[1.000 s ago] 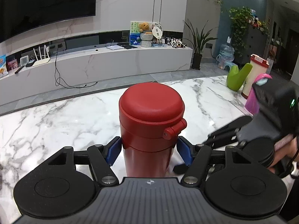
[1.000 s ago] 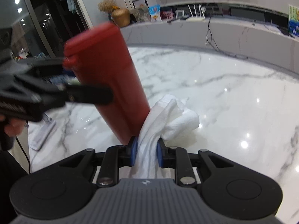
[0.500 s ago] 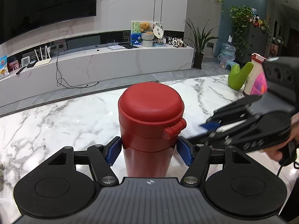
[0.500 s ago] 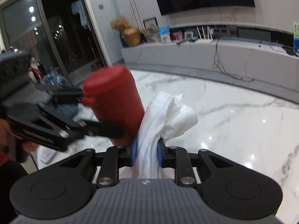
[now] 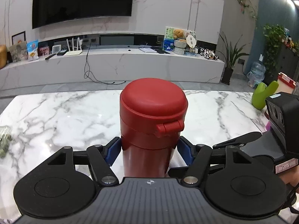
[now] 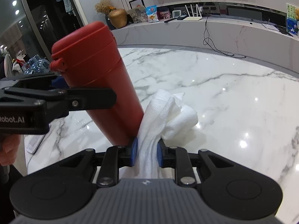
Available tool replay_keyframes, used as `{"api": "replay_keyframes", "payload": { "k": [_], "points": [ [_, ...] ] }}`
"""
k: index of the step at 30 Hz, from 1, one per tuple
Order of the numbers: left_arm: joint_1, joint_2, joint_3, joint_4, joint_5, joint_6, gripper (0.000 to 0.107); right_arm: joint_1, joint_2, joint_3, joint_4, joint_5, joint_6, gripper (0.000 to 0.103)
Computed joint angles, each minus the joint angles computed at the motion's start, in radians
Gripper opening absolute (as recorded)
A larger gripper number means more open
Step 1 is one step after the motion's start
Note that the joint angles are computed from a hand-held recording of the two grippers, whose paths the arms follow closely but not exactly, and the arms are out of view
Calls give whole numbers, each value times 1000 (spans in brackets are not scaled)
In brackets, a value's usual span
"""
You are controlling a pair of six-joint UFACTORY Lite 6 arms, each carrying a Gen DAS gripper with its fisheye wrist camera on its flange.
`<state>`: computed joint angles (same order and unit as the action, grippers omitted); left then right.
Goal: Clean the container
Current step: 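Wipe the thermos body once more with the towel in the right gripper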
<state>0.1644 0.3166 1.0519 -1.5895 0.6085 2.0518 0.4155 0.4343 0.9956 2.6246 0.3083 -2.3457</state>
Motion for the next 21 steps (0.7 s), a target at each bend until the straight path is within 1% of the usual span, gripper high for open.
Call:
{"api": "replay_keyframes", "payload": {
  "k": [3, 6, 9, 14, 18, 21],
  "points": [
    [25, 44, 69, 102, 46, -44, 63, 6, -4, -1, -24, -3, 24, 25],
    [52, 100, 159, 227, 119, -79, 63, 10, -9, -9, -29, 1, 23, 25],
    [71, 135, 209, 290, 174, -86, 63, 2, -24, -31, -23, 30, 22, 25],
    [77, 146, 213, 292, 193, -50, 63, -14, -92, -83, 43, 100, -65, 25],
    [74, 126, 183, 274, 179, -15, 63, -39, -172, -155, 50, 183, -103, 24],
    [74, 123, 179, 274, 178, -15, 63, -52, -204, -180, 41, 221, -121, 24]
  ]
}}
